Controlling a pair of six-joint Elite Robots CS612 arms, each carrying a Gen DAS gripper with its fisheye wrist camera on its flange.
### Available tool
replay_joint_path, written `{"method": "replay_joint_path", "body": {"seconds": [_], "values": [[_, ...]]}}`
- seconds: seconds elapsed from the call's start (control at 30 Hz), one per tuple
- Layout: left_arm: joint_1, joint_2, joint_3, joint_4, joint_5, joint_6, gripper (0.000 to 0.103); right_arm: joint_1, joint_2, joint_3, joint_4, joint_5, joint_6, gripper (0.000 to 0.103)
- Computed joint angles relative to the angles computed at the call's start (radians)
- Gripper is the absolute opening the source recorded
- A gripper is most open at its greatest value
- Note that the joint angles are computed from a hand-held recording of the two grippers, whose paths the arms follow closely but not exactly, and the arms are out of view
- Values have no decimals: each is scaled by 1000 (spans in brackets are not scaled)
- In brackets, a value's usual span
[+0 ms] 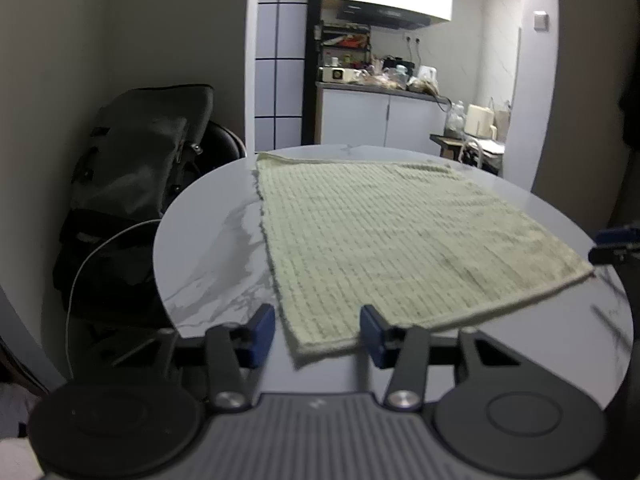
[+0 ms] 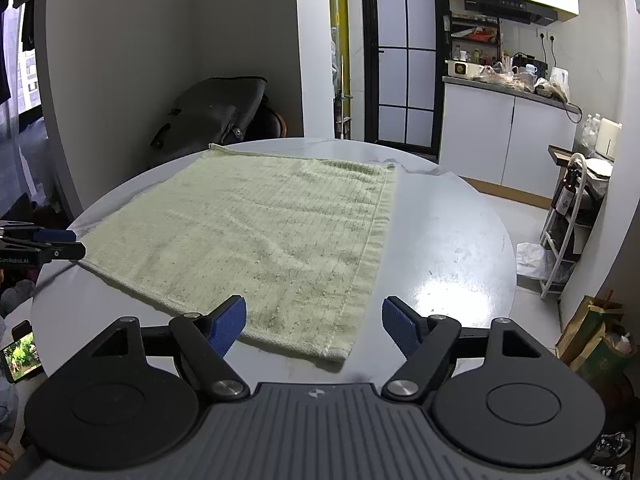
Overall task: Fold towel
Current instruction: 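Close both grippers on the towel edge in front of them, then lift the gripped towel edge with both grippers and carry it over the towel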
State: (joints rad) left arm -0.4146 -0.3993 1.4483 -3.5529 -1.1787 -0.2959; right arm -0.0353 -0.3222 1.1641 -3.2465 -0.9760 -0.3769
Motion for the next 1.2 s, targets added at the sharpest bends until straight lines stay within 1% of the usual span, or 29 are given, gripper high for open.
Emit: {"method": "replay_joint_path", "body": {"seconds": [0.07,0.1,0.23,0.27,0.3,0.33,0.4,0.43,0.5,0.53,0.6,0.63,0.7,0.77,0.8,0.83,0.87,0.97,1.2], "values": [[0,2,-1,-4,-2,5,45,0,1,0,8,-11,-2,79],[0,2,-2,-6,-4,7,41,-1,2,0,10,-15,1,79],[-1,4,-1,-13,-6,20,41,-4,5,0,7,-12,12,79],[0,4,1,-15,-9,18,41,-5,4,2,8,-8,8,76],[0,3,4,-20,-15,14,39,-5,3,5,13,-4,1,69],[1,1,7,-22,-18,14,35,-5,1,6,18,-5,-8,66],[1,-1,11,-22,-27,16,29,0,1,3,34,-9,-30,56],[1,-2,12,-22,-30,18,27,1,0,3,45,-10,-43,54],[1,-2,12,-23,-29,20,25,5,-1,2,61,-21,-63,46],[1,-2,13,-23,-31,18,20,6,-1,1,60,-26,-69,45],[2,-3,14,-22,-36,14,14,6,0,1,57,-28,-68,38],[2,-4,14,-22,-36,14,13,5,0,1,55,-28,-66,35],[2,-4,16,-21,-37,10,10,5,0,4,50,-30,-68,20],[4,-4,15,-24,-46,2,8,6,0,5,46,-32,-74,16],[6,-4,15,-27,-51,-2,5,7,-1,7,41,-35,-80,12],[7,-3,14,-30,-56,-6,2,8,-2,9,36,-38,-84,10],[8,-3,14,-32,-59,-7,2,9,-2,12,31,-40,-86,8],[10,-4,16,-37,-67,0,2,8,-7,21,8,-34,-77,8],[9,-12,33,-86,-72,7,1,4,-29,66,-62,-14,-64,8]]}}
